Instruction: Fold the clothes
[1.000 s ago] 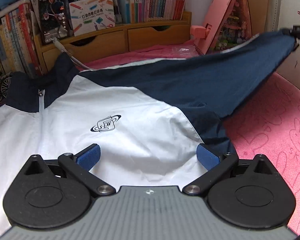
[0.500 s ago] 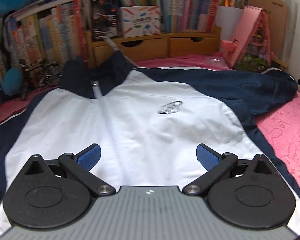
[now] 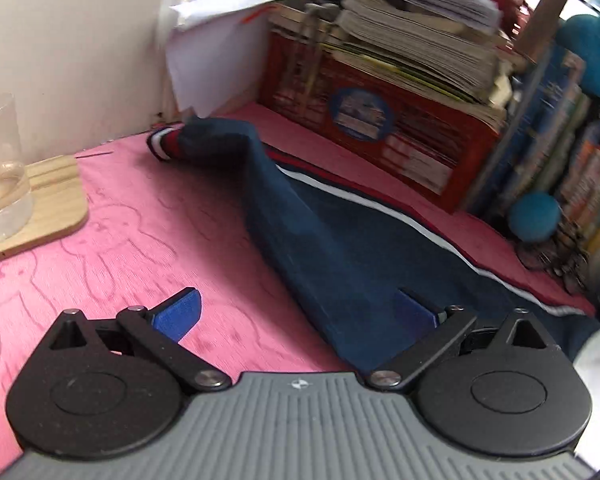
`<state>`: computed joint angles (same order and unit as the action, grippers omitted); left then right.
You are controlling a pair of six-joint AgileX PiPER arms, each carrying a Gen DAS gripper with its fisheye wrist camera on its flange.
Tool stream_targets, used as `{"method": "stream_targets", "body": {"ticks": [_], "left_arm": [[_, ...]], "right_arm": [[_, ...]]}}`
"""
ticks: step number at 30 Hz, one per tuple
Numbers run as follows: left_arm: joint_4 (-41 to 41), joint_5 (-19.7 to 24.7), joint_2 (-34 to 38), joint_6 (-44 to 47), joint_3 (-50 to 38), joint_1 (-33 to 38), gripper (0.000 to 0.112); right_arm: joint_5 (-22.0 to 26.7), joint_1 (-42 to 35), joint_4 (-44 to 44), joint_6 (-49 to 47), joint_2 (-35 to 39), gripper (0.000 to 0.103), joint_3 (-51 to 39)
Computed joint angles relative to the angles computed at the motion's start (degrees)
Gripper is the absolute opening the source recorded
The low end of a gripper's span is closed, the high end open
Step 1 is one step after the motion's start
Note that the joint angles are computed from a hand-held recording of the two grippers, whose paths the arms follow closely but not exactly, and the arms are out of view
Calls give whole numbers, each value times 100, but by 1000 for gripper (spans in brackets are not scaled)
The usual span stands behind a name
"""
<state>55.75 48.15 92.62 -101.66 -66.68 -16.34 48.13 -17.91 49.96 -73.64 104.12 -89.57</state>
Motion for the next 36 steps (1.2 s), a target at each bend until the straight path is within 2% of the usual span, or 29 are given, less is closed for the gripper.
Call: {"method": "stream_targets", "body": {"ticks": [5,7,8,9,10,11,12,14,16,18,20,22,24,26,29,31,32,34,36], "left_arm": [[482,-701,317,-97,-181,1140,103],[309,-921,571,-153,-385,1522,101],[300,-1270,644,-278,-346,1739,85],[302,-1662,719,-403,-297,1968,56],[357,-1972,819,-592,-281,2159,48],[641,-2052,869,-867,-252,2206,46],[846,-2034,928,-1060,-272,2224,46],[820,-1882,1112,-879,-494,2252,44],[804,-1639,1231,-673,-713,2249,37],[1384,-1081,1315,-586,-976,2097,29],[2479,-372,1419,-574,-1130,1860,21],[3608,162,1510,-575,-1121,1693,21],[4034,526,1665,-117,-1249,1611,21],[3543,453,1836,727,-1590,1699,21],[2159,194,2084,1714,-2055,1943,21],[1176,184,2344,2364,-2385,2098,21],[687,216,2441,2652,-2498,2166,26],[226,280,2536,2722,-2512,2220,31],[261,317,2475,2651,-2414,2168,32]], "right_arm": [[-798,1193,-961,628,-188,80,746],[-1139,1404,-1063,627,-267,80,1045],[-1243,1468,-1120,664,-277,80,1117],[-1303,1475,-1111,688,-289,80,1183],[-1360,1475,-1091,709,-300,80,1250],[-1332,1398,-995,681,-308,80,1312],[-1334,1353,-909,665,-308,80,1358],[-1378,1274,-666,521,-310,82,1468],[-1461,1215,-338,218,-318,83,1604],[-1601,1241,-183,77,-290,87,1661],[-1661,1240,-62,-23,-258,89,1686],[-1612,1166,166,-167,-196,91,1696],[-1518,1068,383,-250,-112,94,1682],[-1351,963,481,-169,13,96,1588],[-1285,928,440,-67,96,99,1505],[-1294,926,454,-96,106,99,1510],[-1290,925,456,-96,112,99,1507],[-1269,918,444,-85,116,100,1492],[-1261,922,428,-66,114,100,1480]]}}
